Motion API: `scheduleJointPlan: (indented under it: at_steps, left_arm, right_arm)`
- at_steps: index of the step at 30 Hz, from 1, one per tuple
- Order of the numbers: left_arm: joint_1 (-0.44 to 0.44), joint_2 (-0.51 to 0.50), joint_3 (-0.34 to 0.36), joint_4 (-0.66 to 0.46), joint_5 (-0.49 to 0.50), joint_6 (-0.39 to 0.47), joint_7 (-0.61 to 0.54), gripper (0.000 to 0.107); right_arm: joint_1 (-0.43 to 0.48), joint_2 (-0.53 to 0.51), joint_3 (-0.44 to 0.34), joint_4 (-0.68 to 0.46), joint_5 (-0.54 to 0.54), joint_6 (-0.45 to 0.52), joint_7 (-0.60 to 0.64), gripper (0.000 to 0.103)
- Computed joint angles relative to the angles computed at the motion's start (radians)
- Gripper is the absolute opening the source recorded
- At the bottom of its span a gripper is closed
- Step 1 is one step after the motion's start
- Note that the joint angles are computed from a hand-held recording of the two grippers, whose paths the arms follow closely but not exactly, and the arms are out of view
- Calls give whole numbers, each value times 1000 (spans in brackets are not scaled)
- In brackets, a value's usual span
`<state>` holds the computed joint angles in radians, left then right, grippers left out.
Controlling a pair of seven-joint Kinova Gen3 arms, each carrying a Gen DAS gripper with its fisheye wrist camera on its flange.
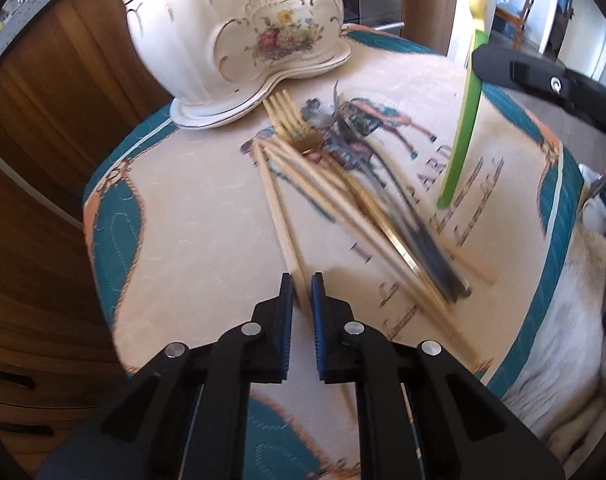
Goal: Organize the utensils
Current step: 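Close the left tool on a wooden chopstick, then carry the chopstick with the left tool while the right tool carries the spatula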
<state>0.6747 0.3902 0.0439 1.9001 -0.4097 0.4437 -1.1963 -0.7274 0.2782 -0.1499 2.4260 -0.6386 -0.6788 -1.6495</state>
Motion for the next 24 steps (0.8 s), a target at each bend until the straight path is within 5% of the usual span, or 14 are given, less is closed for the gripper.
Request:
scheduleJointPlan:
  at_steps: [6, 11, 13, 14, 20, 24]
  left_arm:
    - [-51, 3, 9, -6, 43, -33, -32, 16]
    - [-59, 36, 15, -61, 61, 20, -63, 20]
    - [-86, 35, 33, -62, 89, 20, -90, 18]
    - [-97, 36, 37, -59, 95, 10, -104, 8]
    - [-114, 14, -2, 28, 114, -147, -126, 6]
    - [-190, -44, 35, 139, 182, -309, -205, 6]
  right_arm:
    - [-15, 7, 1, -4, -16, -11, 17, 10]
    - [-39, 6, 3, -4, -57, -24, 61, 10]
    - [-40, 6, 1, -2, -62, -33, 66, 10]
    - [-40, 6, 0, -1, -64, -37, 69, 10]
    - [-74, 13, -2, -3, -126, -79, 127, 10]
    - [-110, 19, -5, -4, -199, -136, 176, 10]
